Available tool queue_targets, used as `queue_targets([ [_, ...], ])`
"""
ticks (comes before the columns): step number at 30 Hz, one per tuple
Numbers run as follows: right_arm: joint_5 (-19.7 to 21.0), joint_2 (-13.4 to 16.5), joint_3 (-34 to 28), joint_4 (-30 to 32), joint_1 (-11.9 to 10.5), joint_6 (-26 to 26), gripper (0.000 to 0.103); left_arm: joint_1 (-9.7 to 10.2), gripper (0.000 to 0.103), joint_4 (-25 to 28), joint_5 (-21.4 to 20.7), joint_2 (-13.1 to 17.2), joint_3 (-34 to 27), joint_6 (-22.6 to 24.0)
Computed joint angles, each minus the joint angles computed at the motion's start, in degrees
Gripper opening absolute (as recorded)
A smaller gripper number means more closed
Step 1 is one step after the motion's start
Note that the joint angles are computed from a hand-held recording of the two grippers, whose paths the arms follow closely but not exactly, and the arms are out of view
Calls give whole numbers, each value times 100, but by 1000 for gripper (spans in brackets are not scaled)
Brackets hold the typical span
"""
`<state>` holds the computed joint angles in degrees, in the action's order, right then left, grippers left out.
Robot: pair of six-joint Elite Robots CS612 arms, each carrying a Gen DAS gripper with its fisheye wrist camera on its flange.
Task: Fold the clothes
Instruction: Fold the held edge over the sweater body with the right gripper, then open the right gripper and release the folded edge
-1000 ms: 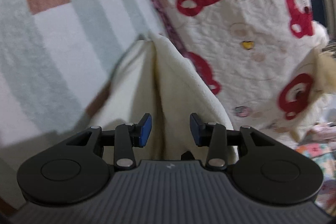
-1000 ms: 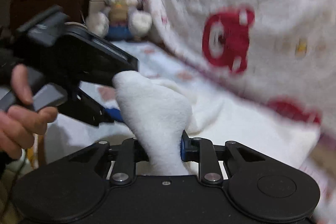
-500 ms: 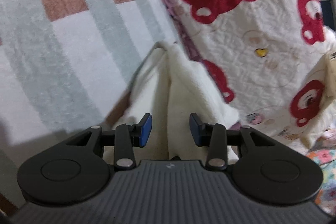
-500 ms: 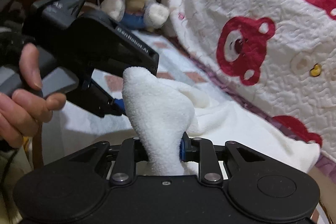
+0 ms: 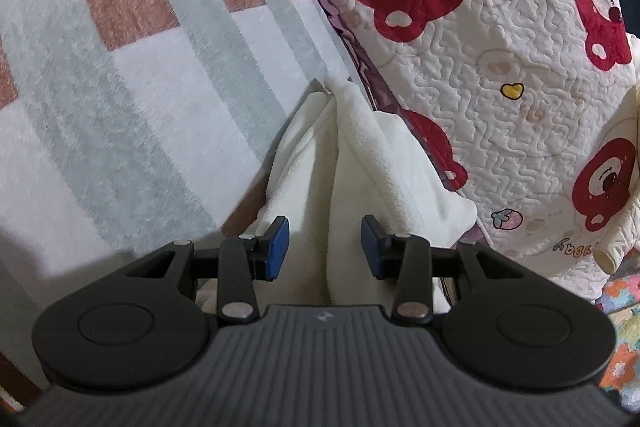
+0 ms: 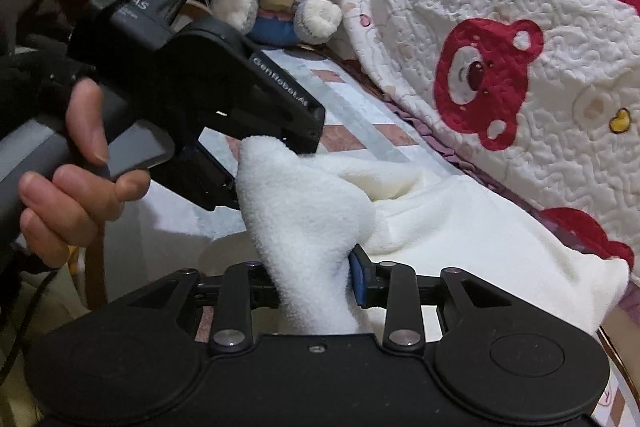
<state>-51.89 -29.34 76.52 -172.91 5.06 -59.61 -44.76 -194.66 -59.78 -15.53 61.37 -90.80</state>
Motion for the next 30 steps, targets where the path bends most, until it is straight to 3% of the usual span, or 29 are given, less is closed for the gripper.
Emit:
queue_targets([
  [5, 105, 30, -179, 401, 11, 178, 37, -41, 37, -530, 226, 27, 58, -5],
  [8, -108, 67, -242, 695, 44, -69, 39, -71, 38, -551, 323, -28, 103, 123],
  [11, -3, -7, -117, 711, 21, -178, 45, -93, 40, -514, 363, -109, 141, 489],
  [14, 456, -132, -57, 1245, -102, -147, 49, -100, 40, -233, 331, -227, 217, 782],
  [19, 1554, -322, -145, 3231, -446, -412, 49, -112, 40, 183, 251, -352, 257, 1127],
  [21, 1811, -380, -30, 3124, -601, -46, 49, -124, 40, 284, 237, -398, 265, 1328],
  [23, 1772, -381, 122, 2242, -728, 826, 49, -140, 42, 381, 217, -455, 260, 1674],
  [26, 1294, -287, 126, 1225, -884, 2104, 49, -141, 48, 612, 102, -476, 157, 2030],
  [30, 721, -204, 59, 931, -980, 3049, 50, -132, 50, 1058, -96, -495, 70, 2000],
])
